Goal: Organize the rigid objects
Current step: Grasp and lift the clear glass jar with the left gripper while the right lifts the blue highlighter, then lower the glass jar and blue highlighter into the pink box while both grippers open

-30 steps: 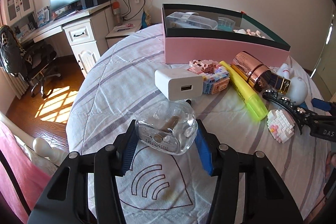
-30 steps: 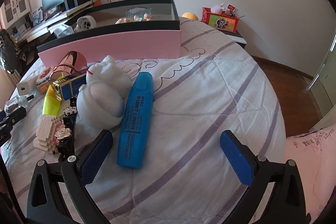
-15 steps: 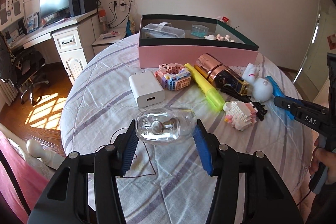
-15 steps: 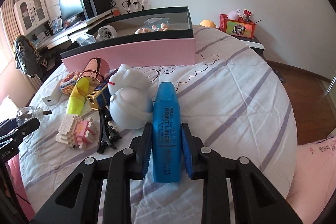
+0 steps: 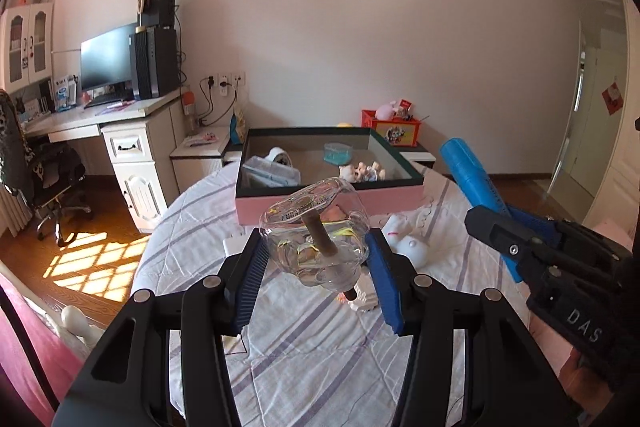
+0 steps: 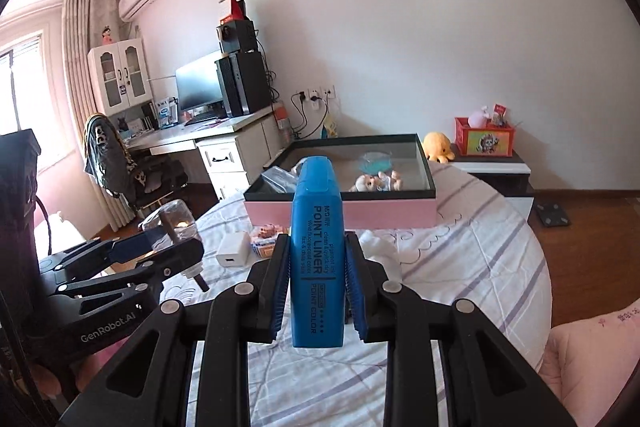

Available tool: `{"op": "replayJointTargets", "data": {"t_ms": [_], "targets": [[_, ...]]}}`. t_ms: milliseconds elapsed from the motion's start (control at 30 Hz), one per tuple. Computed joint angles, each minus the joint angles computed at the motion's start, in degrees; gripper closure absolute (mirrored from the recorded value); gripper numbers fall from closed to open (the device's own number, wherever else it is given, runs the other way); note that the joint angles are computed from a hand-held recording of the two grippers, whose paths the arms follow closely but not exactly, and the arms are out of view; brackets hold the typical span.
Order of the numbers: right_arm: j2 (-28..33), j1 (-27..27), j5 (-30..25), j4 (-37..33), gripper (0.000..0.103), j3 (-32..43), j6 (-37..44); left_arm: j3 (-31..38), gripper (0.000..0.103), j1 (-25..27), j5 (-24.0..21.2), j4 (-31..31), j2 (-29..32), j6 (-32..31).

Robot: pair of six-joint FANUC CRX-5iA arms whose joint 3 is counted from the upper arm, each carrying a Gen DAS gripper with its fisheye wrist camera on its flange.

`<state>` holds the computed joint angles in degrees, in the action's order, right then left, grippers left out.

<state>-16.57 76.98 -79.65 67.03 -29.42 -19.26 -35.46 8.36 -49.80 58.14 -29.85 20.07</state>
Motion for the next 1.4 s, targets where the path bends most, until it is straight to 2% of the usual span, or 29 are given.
{"op": "replayJointTargets", "data": {"t_ms": [200,400,667,867,1067,1200,1400], "targets": [[2.84,1.81,-4.23,2.92,0.076,3.86,2.59,-1.00,0.052,0.38,2.33,4.20,-4.31,-2.39],[3.87,2.83,-6.31,4.12,0.076,5.81,4.20,-0.78,0.052,1.48,1.40,5.02,-4.99,-3.23],[3.94,1.43,-4.36,3.32,0.076,6.08,5.36,0.03,0.052,-0.37,3.25,3.33,-4.01,-1.94],[3.59,-1.90,-0.90,2.38,0.076,6.04,7.20,2.32,0.052,-4.33,7.42,1.78,-0.35,-1.54],[2.77,-10.53,7.67,0.84,0.076,6.42,11.95,9.55,0.052,-10.71,12.55,-1.11,9.29,0.18],[3.83,-19.16,14.94,-2.77,0.076,7.90,16.79,19.42,0.052,-14.01,13.22,-10.92,19.25,8.99],[8.60,-29.76,21.98,-11.81,0.076,12.09,26.73,34.42,0.052,-16.83,7.49,-23.25,33.28,21.55]]}}
